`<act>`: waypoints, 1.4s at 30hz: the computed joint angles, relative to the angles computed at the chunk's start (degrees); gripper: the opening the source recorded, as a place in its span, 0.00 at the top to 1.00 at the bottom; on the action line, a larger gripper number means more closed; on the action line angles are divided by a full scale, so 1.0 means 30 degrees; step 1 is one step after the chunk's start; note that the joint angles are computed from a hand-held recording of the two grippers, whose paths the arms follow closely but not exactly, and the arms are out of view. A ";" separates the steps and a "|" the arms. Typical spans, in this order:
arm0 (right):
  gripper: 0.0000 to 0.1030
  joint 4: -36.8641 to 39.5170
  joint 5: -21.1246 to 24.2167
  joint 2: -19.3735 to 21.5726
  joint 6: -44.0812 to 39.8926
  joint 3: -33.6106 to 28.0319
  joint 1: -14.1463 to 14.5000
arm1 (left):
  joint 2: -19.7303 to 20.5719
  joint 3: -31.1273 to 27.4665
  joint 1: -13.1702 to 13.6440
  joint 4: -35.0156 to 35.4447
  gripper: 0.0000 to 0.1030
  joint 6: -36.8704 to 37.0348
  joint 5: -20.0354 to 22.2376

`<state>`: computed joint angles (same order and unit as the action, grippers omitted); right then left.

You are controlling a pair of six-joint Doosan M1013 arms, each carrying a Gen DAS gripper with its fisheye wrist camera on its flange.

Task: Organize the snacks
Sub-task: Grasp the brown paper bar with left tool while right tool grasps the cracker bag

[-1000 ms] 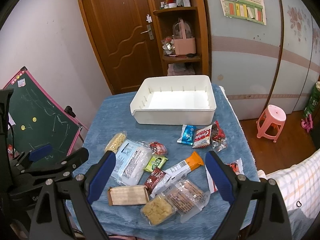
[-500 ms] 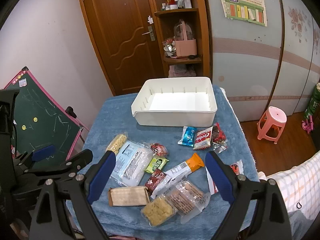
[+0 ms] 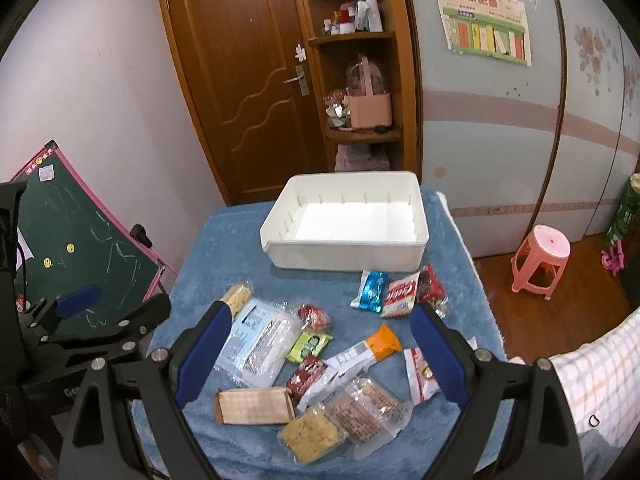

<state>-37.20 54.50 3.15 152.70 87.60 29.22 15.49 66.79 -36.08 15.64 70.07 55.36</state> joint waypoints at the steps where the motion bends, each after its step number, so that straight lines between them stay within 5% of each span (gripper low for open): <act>1: 0.11 -0.0021 -0.0029 -0.0015 -0.0116 -0.0078 -0.0045 | -0.0009 -0.0039 -0.0028 0.0364 0.01 0.0055 -0.0183; 5: 0.11 -0.0079 -0.0039 -0.0069 -0.0705 -0.0274 -0.0273 | 0.0018 -0.0237 0.0042 0.1149 0.01 0.0224 -0.0720; 18: 0.11 0.2506 0.0012 0.0209 -0.3464 0.0298 -0.1315 | 0.0663 -0.0122 0.1112 -0.4266 0.01 0.5542 0.0293; 25: 0.11 0.6744 0.0071 0.0422 -0.5843 0.1620 -0.2058 | 0.1162 0.1387 0.1429 -0.6789 0.01 0.9964 0.1403; 42: 0.29 1.9016 0.0289 0.1286 -1.5397 0.3637 -0.3716 | 0.2370 0.3124 0.1282 -0.5474 0.01 1.5022 0.3095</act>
